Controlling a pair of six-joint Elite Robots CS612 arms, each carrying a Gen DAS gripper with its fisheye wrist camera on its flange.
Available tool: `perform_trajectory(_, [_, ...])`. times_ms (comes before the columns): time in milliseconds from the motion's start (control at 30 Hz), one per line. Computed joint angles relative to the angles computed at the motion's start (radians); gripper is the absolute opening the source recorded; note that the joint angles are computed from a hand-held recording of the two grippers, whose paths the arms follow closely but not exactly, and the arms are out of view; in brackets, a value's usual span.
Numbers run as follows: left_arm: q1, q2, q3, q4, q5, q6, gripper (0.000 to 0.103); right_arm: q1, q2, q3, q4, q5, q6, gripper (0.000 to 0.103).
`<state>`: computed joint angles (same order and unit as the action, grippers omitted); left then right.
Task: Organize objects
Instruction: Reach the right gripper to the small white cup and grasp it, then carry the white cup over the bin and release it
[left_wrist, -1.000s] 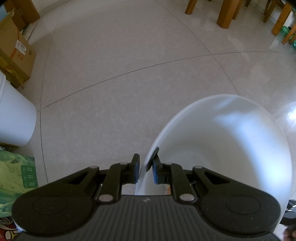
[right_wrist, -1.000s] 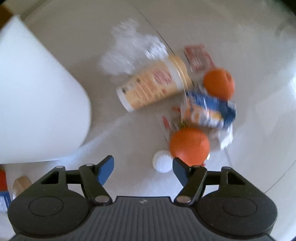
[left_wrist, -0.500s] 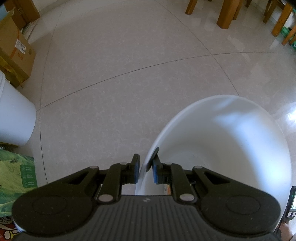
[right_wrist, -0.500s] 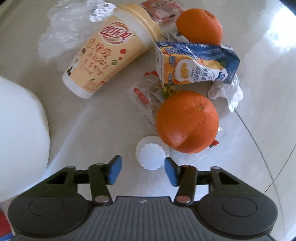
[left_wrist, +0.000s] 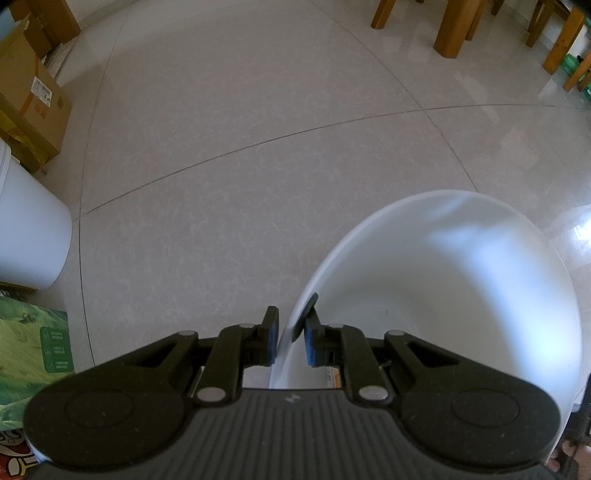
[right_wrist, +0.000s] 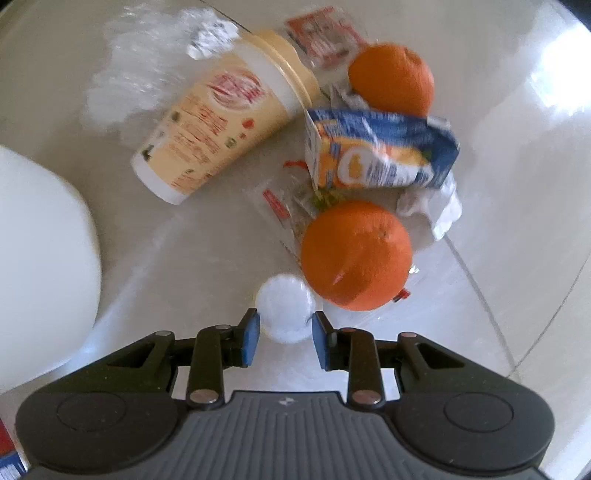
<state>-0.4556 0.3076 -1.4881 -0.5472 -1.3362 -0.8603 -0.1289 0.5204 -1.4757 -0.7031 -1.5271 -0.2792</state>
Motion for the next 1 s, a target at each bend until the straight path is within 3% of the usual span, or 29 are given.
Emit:
perform_trajectory(133, [0.0,0.0,-0.001,0.0,0.0,0.001,0.013,0.012,-0.038,0.009,-0.021,-0.015,-0.087,0.035])
perform_trajectory(333, [-0.001,0.001,-0.002,0.001,0.002,0.0,0.013,0.022,-0.11,0.01,-0.028,0.039,-0.236,0.035])
perform_trajectory(500, [-0.002,0.0,-0.002,0.003,0.005,0.002,0.013,0.032,-0.169,0.024,-0.048,0.111,-0.354,0.035])
perform_trajectory(700, [-0.003,-0.001,0.001,0.004,0.006,0.002,0.013,0.043,-0.238,0.035,-0.045,0.252,-0.468,0.035])
perform_trajectory(867, [-0.001,-0.001,0.0,0.002,0.003,0.001,0.013,0.067,-0.264,0.041,-0.035,0.328,-0.536,0.035])
perform_trajectory(1000, [0.001,0.0,-0.002,0.003,0.001,-0.001,0.013,0.093,-0.261,0.046,-0.036,0.324,-0.554,0.035])
